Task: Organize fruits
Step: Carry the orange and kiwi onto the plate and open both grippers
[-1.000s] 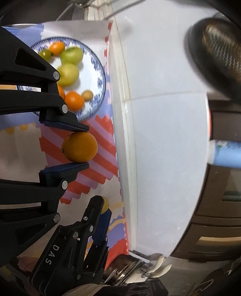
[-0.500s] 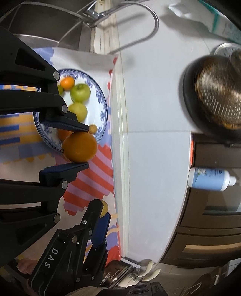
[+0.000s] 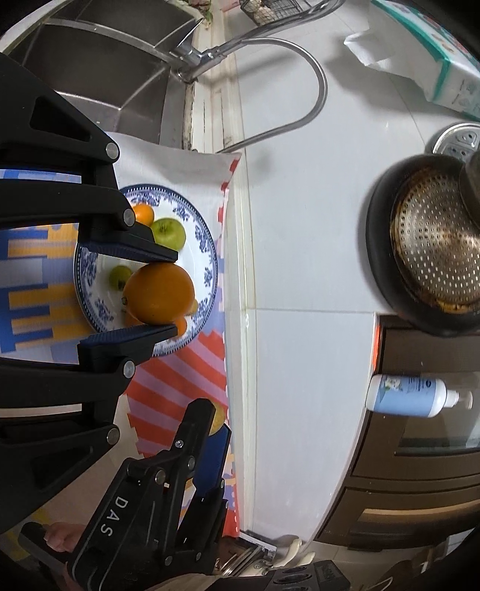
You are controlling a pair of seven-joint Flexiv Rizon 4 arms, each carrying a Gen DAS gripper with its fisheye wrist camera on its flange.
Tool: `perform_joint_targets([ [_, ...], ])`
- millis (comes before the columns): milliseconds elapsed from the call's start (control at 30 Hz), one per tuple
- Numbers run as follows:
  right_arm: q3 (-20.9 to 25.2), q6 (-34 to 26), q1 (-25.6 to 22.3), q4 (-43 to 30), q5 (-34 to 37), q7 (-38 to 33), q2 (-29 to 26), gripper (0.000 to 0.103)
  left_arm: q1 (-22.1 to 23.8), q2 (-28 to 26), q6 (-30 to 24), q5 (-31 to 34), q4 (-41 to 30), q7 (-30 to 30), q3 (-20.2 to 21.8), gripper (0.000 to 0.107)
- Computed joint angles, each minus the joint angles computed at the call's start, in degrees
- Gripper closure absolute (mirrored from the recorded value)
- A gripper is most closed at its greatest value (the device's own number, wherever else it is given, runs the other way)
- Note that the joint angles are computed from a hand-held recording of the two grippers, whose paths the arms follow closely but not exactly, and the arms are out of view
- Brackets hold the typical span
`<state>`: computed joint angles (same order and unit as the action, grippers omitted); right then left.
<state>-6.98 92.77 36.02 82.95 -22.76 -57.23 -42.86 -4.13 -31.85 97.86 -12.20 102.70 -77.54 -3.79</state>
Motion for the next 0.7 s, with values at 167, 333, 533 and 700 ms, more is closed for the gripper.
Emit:
perform_joint_targets([
  [167, 3.4, -2.6, -1.9, -4.6, -0.7, -1.9, -2.5, 0.073, 1.9, -0.7, -0.4, -0.1, -0.6, 0.5, -1.2, 0.074],
  [333, 8.1, -6.2, -4.4, -11.1, -0.8, -5.2, -6.2, 0.073, 3.0, -2.4, -1.8, -0.5, -2.5, 1.2, -1.7, 0.074],
  [533, 13.5, -12.1, -6.4, -20.1, 1.0, -11.0, -11.6, 0.073, 3.3, -4.6, -4.1, -1.3, -5.0, 1.5, -1.1, 0.074],
  [700, 16.2, -17.4, -6.7, -28.1, 4.0, -16.2, -16.2, 0.073, 3.3, -6.4, -5.9, -1.7, -6.9, 1.7, -0.8, 0.074],
])
